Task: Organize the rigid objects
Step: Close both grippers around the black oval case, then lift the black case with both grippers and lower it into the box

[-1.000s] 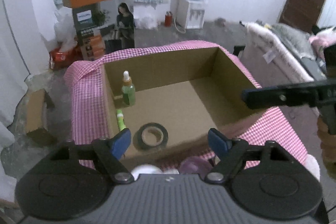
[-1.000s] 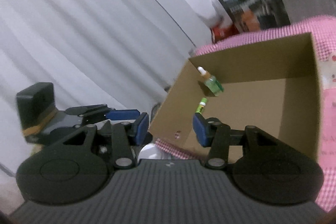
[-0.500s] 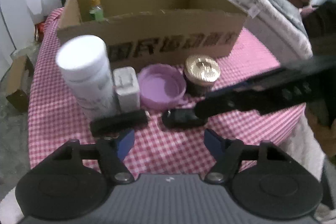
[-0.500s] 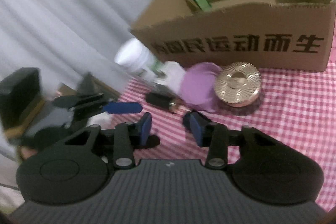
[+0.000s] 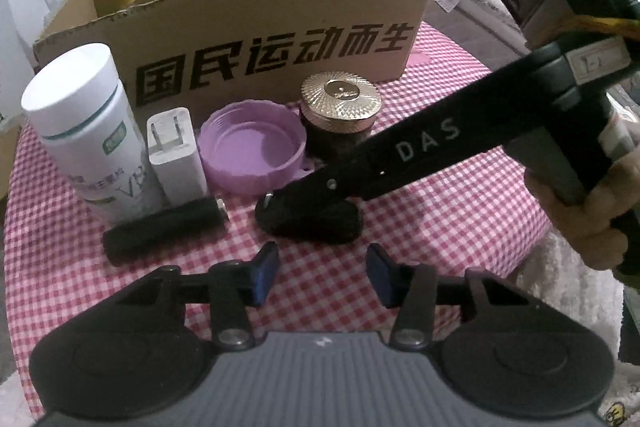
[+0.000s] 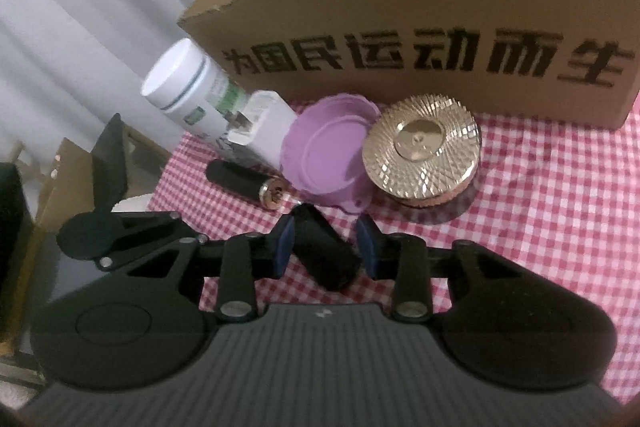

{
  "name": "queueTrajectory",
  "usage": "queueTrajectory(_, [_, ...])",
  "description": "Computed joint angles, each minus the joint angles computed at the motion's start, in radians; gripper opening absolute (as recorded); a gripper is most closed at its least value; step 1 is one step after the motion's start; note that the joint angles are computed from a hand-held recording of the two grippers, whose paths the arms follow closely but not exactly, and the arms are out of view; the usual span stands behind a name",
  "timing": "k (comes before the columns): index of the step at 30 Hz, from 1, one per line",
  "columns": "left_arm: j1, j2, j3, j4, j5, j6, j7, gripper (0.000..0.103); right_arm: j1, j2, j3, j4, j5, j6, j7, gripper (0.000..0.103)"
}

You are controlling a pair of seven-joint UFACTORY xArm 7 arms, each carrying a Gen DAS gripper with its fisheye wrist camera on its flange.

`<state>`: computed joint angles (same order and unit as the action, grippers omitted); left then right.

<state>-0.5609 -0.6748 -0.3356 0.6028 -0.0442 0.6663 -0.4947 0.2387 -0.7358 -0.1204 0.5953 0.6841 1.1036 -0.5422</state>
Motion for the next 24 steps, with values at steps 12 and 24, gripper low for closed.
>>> queueTrajectory(12, [-0.005, -0.021, 0.024, 0.0, -0.039, 0.024, 0.007, 0.051, -0.03, 0.029, -0.076, 0.03, 0.133, 0.206, 0.025, 0.025])
queueTrajectory(24, [0.053, -0.001, -0.024, 0.015, 0.044, 0.03, -0.034, 0.049, -0.064, 0.078, -0.02, 0.021, 0.16, 0.153, 0.053, 0.016])
